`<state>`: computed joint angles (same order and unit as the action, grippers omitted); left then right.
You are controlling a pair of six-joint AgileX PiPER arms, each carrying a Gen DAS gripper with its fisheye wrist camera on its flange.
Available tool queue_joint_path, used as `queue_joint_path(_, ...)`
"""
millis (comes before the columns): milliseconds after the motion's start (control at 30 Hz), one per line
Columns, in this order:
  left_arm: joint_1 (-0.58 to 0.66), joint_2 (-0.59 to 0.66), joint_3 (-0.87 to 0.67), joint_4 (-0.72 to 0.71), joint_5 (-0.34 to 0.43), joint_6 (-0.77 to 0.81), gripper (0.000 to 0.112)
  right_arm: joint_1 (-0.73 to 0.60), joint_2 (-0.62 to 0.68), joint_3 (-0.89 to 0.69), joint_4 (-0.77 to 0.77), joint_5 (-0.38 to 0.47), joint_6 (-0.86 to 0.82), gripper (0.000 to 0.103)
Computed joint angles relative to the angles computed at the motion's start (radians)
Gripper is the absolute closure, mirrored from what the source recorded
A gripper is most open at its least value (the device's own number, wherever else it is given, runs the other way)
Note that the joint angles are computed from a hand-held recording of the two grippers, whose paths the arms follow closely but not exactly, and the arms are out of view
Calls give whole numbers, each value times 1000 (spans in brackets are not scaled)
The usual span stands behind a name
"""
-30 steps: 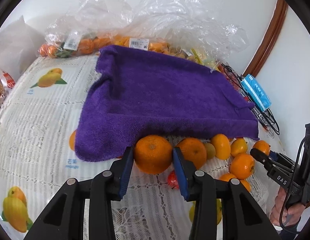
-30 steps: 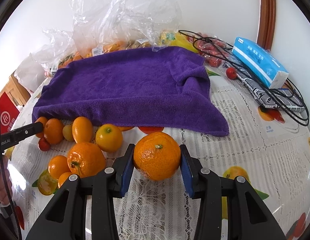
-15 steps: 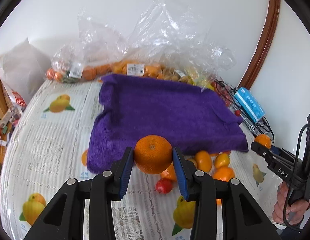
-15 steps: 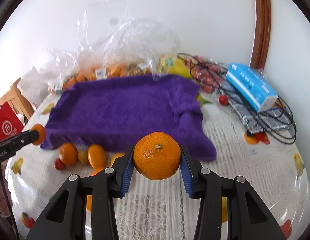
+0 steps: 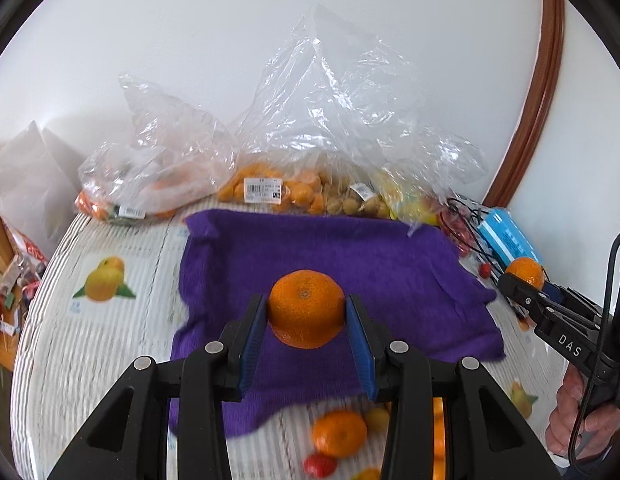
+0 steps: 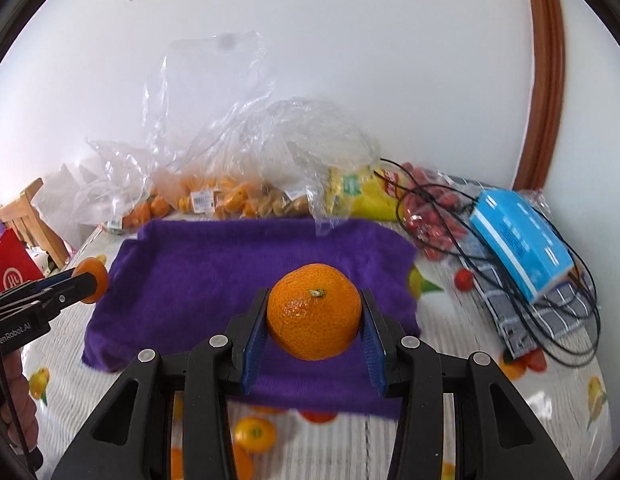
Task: Organize fruits
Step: 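Carry the left tool's orange onto the purple towel while the right tool does likewise, then open both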
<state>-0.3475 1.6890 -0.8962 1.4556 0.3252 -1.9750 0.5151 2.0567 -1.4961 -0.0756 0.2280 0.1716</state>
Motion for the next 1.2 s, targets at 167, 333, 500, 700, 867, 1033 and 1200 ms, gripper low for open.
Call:
queue_joint_path(167, 65, 73, -93, -48, -51, 80, 74, -3, 92, -146, 56, 51, -58, 60)
queue_joint_path(333, 103, 137, -150, -19, -83, 77, 74, -18, 167, -244, 118, 75, -120, 60)
queue_joint_path(500, 115, 199, -175, -3, -79, 69, 74, -32, 222, -284, 199, 98, -193, 60)
queue_joint_path(700, 143, 235, -177, -8, -124, 55, 74, -37, 265, -321, 193, 121, -186, 60)
queue_joint_path(867, 135, 254, -187, -33, -118, 86, 74, -37, 294, -352, 191, 145, -189, 60)
queue_joint_path(1033, 134, 266, -195, -68, -122, 122, 74, -37, 318, -371, 191, 159, -187, 60)
queue_joint_path(1200, 137, 277, -203, -111, -130, 164, 74, -30, 330, -377, 175, 167, -176, 60)
